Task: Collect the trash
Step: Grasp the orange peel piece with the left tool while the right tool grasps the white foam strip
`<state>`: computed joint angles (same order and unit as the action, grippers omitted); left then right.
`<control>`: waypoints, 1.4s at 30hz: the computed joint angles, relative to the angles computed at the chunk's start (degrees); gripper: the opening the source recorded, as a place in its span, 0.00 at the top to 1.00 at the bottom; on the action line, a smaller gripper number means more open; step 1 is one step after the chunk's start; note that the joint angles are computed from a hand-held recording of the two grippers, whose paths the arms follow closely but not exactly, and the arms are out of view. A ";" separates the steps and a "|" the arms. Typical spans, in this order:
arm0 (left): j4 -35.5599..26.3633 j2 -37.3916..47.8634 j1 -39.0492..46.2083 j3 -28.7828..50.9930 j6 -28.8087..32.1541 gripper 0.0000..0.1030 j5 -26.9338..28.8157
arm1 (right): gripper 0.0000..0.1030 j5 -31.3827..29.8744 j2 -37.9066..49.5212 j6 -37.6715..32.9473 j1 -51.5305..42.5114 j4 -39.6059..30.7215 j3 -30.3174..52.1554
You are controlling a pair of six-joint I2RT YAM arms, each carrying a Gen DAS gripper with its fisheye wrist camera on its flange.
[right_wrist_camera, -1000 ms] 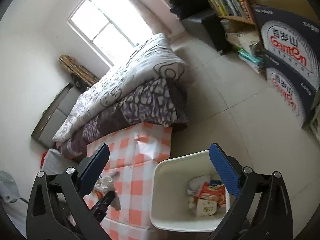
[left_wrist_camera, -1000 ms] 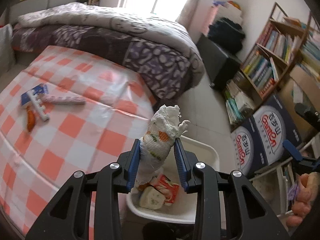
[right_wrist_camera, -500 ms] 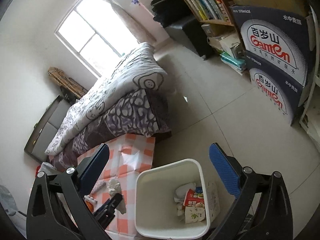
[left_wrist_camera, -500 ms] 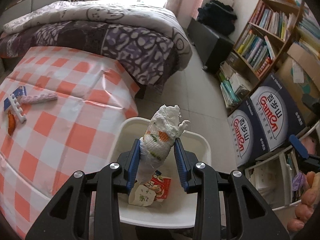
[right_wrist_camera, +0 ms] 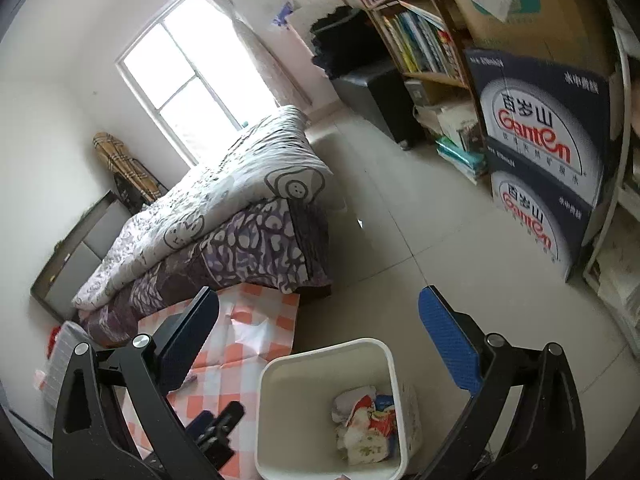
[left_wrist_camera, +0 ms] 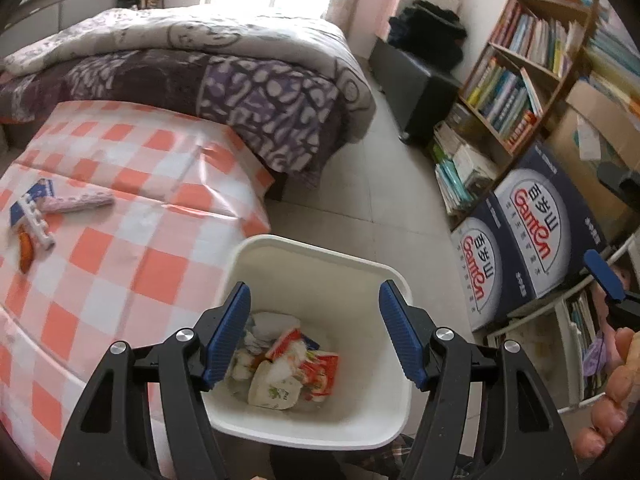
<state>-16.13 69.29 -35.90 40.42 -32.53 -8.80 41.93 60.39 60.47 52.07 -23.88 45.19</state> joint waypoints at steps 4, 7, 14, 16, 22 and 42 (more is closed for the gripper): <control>-3.02 -5.66 4.10 -1.91 0.86 0.35 0.49 | 0.07 1.47 4.86 -2.07 3.66 -2.34 5.70; -5.65 -10.64 8.75 -3.63 2.35 0.33 1.78 | 0.07 1.36 9.89 -3.97 6.65 -3.55 11.77; -11.27 -19.09 28.18 -7.95 11.87 0.28 8.50 | 0.07 -0.68 26.63 -9.26 11.57 -4.26 27.97; -11.66 -18.51 36.42 -8.62 16.35 0.28 11.50 | 0.07 -2.78 30.93 -10.21 11.68 -5.16 32.02; -6.55 -3.86 63.11 -6.15 28.69 0.28 22.39 | 0.07 -6.47 42.57 -12.45 11.46 -7.73 41.33; 3.29 38.53 64.75 15.54 25.44 0.68 14.60 | 0.07 -13.54 56.94 -9.46 6.81 -14.19 55.08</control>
